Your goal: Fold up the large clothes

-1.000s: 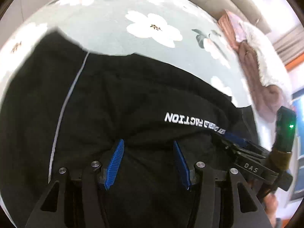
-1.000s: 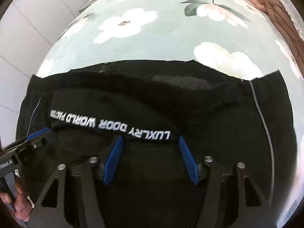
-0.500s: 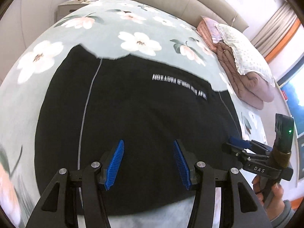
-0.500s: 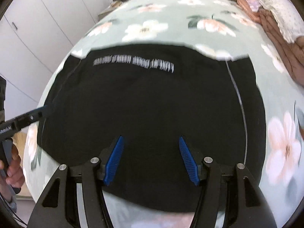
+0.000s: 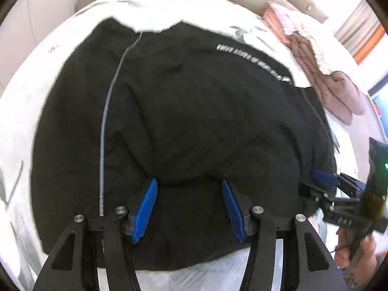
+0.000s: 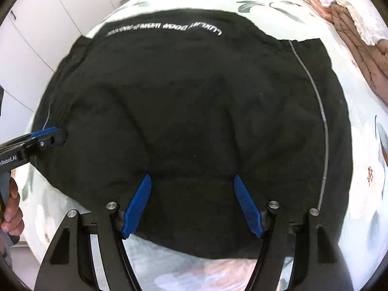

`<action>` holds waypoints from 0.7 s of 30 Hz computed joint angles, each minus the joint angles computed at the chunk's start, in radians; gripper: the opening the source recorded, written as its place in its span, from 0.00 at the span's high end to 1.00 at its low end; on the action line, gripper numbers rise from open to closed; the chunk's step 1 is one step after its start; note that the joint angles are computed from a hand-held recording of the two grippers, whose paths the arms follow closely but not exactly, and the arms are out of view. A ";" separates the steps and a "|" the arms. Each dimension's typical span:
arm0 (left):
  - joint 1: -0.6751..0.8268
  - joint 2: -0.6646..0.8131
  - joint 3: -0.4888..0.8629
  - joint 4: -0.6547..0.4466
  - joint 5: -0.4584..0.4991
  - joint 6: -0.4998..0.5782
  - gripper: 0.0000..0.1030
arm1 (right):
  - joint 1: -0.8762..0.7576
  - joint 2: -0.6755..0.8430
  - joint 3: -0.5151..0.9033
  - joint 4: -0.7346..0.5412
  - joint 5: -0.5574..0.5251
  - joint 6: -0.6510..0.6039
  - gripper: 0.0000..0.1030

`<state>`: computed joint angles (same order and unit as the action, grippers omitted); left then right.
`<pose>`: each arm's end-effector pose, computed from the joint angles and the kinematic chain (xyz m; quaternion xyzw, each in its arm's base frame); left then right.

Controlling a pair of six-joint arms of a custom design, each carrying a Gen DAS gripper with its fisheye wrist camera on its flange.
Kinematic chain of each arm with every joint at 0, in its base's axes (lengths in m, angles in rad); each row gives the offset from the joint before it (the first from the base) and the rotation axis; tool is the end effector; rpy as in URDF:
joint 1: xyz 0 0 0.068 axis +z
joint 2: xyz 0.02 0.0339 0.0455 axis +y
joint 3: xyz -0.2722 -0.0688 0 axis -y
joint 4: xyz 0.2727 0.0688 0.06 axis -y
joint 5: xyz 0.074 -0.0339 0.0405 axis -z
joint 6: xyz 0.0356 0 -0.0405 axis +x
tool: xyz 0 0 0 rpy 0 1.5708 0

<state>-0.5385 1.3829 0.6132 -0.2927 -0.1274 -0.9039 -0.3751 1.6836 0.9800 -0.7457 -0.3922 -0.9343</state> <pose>0.2255 -0.1294 0.1387 -0.1912 0.9469 -0.1194 0.2292 0.2938 -0.1010 0.1472 -0.2816 0.9377 0.1180 0.1657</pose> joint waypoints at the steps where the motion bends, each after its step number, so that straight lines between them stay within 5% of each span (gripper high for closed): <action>1: -0.002 -0.033 -0.001 -0.022 -0.014 0.003 0.45 | -0.018 -0.002 0.017 -0.024 -0.010 -0.016 0.28; 7: 0.126 -0.348 -0.081 -0.215 -0.041 0.029 0.45 | -0.169 0.009 0.135 -0.079 -0.073 -0.088 0.25; 11: 0.290 -0.445 -0.146 -0.242 0.029 0.103 0.45 | -0.232 0.094 0.252 -0.068 -0.070 -0.061 0.21; 15: 0.450 -0.408 -0.208 -0.159 0.149 0.201 0.45 | -0.249 0.197 0.369 -0.057 -0.064 0.018 0.21; 21: 0.660 -0.197 -0.305 0.146 0.456 0.236 0.44 | -0.247 0.379 0.550 -0.148 -0.085 0.090 0.21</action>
